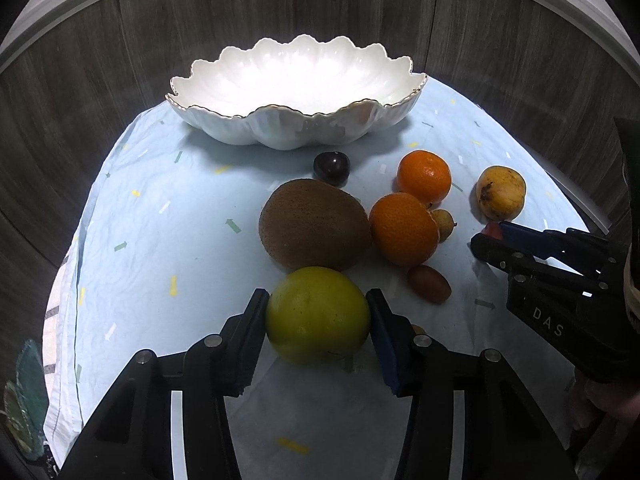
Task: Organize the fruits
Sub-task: 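Close the left tool on the green apple while the right tool grasps the red date, then carry the green apple and red date over the white bowl with both tools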
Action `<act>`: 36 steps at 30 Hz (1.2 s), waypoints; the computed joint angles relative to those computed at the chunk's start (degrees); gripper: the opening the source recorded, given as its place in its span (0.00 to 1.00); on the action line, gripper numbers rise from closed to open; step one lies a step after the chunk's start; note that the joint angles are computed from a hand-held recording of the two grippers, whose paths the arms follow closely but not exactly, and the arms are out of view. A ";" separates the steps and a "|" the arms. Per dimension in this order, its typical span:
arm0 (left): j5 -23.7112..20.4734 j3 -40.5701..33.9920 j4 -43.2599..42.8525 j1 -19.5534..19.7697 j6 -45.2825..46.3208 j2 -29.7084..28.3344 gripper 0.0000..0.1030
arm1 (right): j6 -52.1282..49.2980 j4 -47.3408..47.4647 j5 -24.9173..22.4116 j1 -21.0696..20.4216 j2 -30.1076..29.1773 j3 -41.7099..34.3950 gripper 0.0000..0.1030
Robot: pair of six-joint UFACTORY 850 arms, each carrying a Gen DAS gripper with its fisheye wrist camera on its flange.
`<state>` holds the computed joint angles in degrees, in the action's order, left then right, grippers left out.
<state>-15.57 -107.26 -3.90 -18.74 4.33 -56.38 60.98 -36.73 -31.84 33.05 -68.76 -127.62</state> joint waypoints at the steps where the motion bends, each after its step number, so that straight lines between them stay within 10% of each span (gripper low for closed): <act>1: -0.02 0.01 -0.04 0.01 0.04 0.01 0.47 | 0.00 -0.08 -0.02 0.02 -0.01 -0.01 0.28; 36: 5.80 6.22 19.40 0.66 -21.91 8.95 0.47 | 9.93 -13.29 2.89 1.82 6.67 2.83 0.27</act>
